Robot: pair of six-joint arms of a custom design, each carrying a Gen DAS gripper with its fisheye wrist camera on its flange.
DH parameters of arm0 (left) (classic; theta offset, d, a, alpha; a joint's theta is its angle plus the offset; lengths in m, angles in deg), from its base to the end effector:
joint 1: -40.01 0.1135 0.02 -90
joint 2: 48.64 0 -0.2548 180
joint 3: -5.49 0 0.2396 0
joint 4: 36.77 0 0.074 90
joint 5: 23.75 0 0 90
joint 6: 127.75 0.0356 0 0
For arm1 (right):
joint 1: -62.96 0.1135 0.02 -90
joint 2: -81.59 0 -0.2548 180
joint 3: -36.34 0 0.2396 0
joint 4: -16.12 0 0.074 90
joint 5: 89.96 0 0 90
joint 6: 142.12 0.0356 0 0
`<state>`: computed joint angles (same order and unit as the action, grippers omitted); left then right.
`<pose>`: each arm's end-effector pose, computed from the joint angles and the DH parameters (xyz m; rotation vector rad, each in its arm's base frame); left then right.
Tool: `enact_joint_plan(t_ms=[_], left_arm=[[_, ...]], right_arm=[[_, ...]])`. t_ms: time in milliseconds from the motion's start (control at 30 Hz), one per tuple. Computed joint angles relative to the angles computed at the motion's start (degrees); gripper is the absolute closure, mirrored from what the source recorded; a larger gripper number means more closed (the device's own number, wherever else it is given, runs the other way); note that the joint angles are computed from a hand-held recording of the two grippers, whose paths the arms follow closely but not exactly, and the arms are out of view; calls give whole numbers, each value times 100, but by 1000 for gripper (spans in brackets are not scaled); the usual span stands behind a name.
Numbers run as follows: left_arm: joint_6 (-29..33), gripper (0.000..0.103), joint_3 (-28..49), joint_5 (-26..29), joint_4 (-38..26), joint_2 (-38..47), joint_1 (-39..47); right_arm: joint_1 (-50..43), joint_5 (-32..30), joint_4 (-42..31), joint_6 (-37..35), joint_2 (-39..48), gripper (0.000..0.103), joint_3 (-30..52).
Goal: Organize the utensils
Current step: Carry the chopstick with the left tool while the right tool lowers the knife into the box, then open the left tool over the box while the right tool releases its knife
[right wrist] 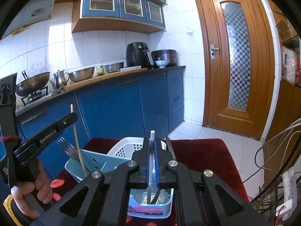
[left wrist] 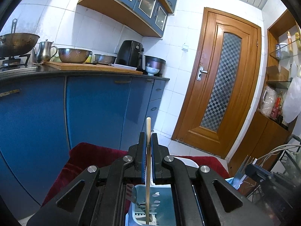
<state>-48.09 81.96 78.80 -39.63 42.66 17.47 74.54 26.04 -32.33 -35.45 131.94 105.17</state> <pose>0.3305 -0.1455 0.2739 0.3555 1.8827 -0.5964 0.1760 0.0201 0.3327 0.3593 2.0087 -0.1677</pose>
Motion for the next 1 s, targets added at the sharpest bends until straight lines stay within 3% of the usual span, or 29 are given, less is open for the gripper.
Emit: enact_joint_plan(t_ms=[700,733,800,867,1000], left_arm=[[40,100,-425,79,275,24,-29],[63,99,-416,74,225,13,-36],[149,82,-387,72,87,-19,-49],[203,73,-439,92,45,-101,-39],[336,71,-505,117,-170,-333,-14]], right_arm=[[-287,-585,-133,120,-34,96,-229],[-297,-594,-134,118,-35,95,-214],[-289,-583,-142,111,-74,83,-192],[-299,-657,-132,114,-162,76,-186],[-176,-573,-270,113,-324,70,-80]])
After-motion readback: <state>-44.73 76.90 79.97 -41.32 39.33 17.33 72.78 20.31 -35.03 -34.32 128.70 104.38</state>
